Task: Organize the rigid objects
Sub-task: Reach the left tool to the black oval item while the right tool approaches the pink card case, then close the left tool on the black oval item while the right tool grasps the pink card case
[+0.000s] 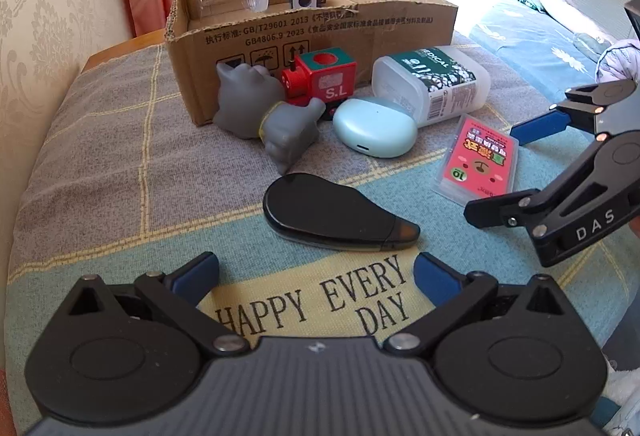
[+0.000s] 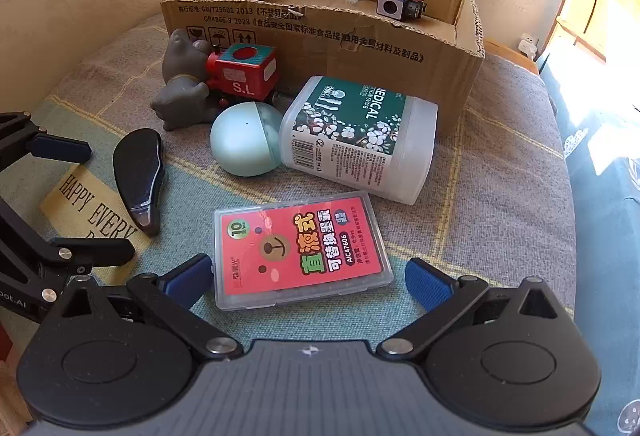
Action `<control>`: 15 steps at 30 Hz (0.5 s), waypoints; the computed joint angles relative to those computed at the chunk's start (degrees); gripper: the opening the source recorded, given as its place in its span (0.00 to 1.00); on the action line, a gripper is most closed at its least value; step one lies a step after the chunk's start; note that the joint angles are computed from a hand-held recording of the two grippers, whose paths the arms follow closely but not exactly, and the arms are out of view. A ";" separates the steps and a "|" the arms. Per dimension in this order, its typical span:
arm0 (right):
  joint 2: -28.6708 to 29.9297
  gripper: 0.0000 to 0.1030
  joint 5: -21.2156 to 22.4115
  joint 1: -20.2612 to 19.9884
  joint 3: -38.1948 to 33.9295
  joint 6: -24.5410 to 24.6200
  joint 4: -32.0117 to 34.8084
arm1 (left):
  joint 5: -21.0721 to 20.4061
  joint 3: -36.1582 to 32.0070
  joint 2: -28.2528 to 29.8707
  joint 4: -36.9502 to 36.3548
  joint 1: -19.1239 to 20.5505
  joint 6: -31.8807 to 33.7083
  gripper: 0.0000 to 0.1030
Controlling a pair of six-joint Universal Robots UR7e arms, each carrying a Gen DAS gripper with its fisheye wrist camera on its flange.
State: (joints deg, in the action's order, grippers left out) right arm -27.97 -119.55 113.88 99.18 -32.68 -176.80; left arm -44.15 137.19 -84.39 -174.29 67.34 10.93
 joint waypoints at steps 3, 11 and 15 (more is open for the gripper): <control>-0.35 1.00 0.77 -0.34 0.41 -1.16 -0.32 | -0.34 -0.60 1.36 -1.97 0.37 1.19 1.00; -1.42 1.00 1.97 -1.16 1.53 -3.17 -0.96 | -3.14 -2.53 3.96 -5.71 1.89 6.09 1.00; -1.47 1.00 2.29 -1.45 1.96 -3.53 -2.00 | -1.87 -3.01 4.96 -5.23 1.15 4.13 1.00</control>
State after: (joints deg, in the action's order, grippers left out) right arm -29.44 -117.26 112.43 101.15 -36.22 -178.80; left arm -46.02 134.18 -79.44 -179.52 68.49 15.06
